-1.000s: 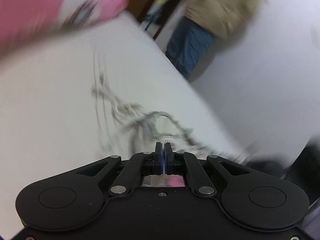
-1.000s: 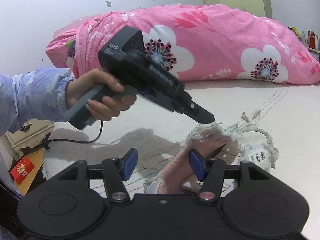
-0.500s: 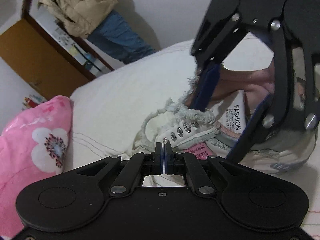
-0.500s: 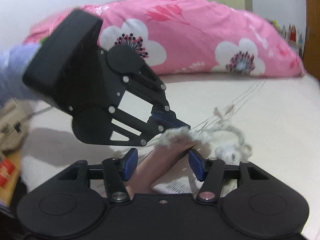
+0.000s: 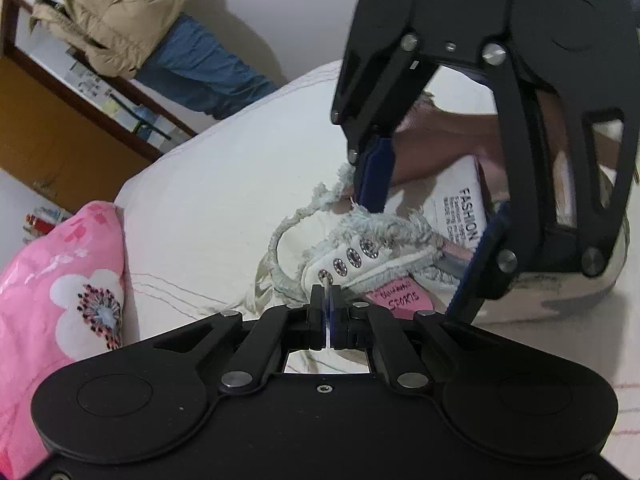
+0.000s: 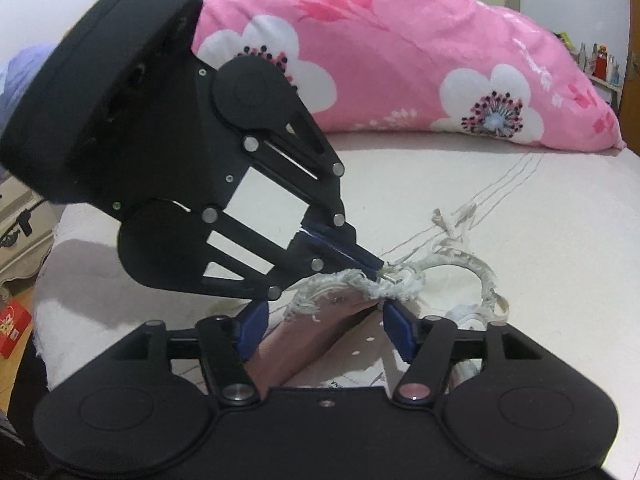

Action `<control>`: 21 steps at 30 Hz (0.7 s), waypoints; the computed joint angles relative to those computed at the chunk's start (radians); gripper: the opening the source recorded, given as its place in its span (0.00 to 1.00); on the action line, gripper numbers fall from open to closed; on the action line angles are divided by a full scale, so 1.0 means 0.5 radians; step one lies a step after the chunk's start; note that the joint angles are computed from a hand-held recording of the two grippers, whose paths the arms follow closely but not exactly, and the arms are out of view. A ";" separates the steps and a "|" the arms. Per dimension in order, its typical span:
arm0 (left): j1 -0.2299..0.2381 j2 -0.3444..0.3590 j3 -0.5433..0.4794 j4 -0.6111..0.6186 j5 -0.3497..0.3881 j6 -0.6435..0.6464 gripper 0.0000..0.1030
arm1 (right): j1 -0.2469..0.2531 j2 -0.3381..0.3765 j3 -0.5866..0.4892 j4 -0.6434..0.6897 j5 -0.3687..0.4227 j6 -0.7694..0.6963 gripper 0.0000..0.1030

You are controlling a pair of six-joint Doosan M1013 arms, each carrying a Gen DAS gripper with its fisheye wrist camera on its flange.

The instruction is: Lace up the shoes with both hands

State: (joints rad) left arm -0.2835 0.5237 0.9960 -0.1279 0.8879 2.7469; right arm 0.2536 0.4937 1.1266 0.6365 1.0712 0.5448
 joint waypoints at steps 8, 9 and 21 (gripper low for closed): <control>0.014 0.053 -0.101 -0.064 0.120 0.140 0.01 | -0.012 0.092 -0.172 -0.021 0.237 0.071 0.61; 0.019 0.065 -0.124 -0.076 0.145 0.141 0.01 | -0.013 0.095 -0.177 -0.017 0.245 0.073 0.61; 0.133 0.194 -0.325 -0.520 0.340 -0.189 0.01 | -0.033 0.087 -0.132 0.106 0.159 0.035 0.61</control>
